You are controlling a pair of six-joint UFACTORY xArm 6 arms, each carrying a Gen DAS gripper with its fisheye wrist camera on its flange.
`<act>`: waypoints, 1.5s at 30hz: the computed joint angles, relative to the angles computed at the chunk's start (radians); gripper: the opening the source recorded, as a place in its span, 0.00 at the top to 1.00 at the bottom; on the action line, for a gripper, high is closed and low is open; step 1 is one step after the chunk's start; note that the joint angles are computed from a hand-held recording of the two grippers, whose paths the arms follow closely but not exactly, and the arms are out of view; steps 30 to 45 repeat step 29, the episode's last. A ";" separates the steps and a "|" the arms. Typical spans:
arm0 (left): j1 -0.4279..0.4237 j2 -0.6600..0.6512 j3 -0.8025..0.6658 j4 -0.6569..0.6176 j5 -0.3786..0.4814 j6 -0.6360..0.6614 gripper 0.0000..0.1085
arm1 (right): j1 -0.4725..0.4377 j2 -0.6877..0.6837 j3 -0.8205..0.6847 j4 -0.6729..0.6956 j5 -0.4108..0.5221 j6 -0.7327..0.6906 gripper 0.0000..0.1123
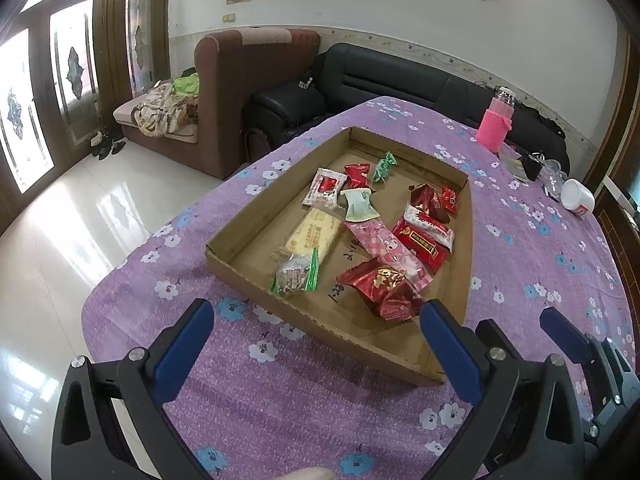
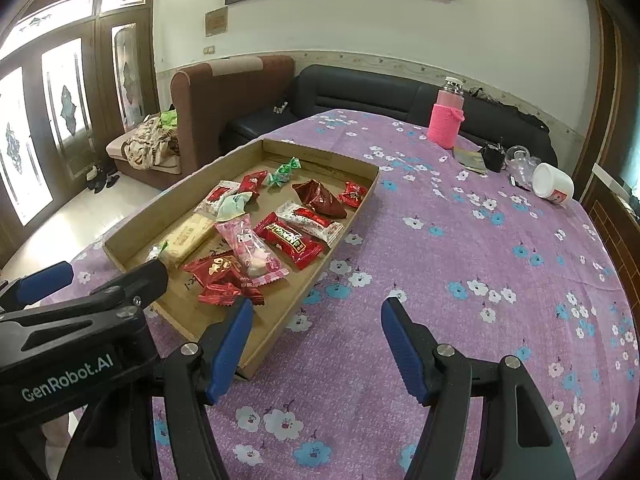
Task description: Organize snacks
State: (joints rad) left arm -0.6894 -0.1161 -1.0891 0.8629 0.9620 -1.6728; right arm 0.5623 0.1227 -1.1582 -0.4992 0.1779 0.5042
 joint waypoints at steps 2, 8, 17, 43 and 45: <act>0.003 -0.001 0.003 -0.005 -0.005 -0.001 0.05 | 0.002 0.003 -0.001 0.012 0.006 -0.012 0.37; 0.007 -0.005 0.009 -0.009 -0.006 -0.010 0.05 | 0.009 0.009 -0.004 0.019 0.007 -0.024 0.37; 0.011 -0.011 0.016 -0.016 -0.014 -0.017 0.05 | 0.014 0.016 -0.011 0.019 0.016 -0.027 0.37; -0.013 -0.009 -0.023 0.031 0.052 -0.015 0.05 | 0.011 0.023 -0.015 0.078 0.025 -0.078 0.37; -0.013 -0.009 -0.023 0.031 0.052 -0.015 0.05 | 0.011 0.023 -0.015 0.078 0.025 -0.078 0.37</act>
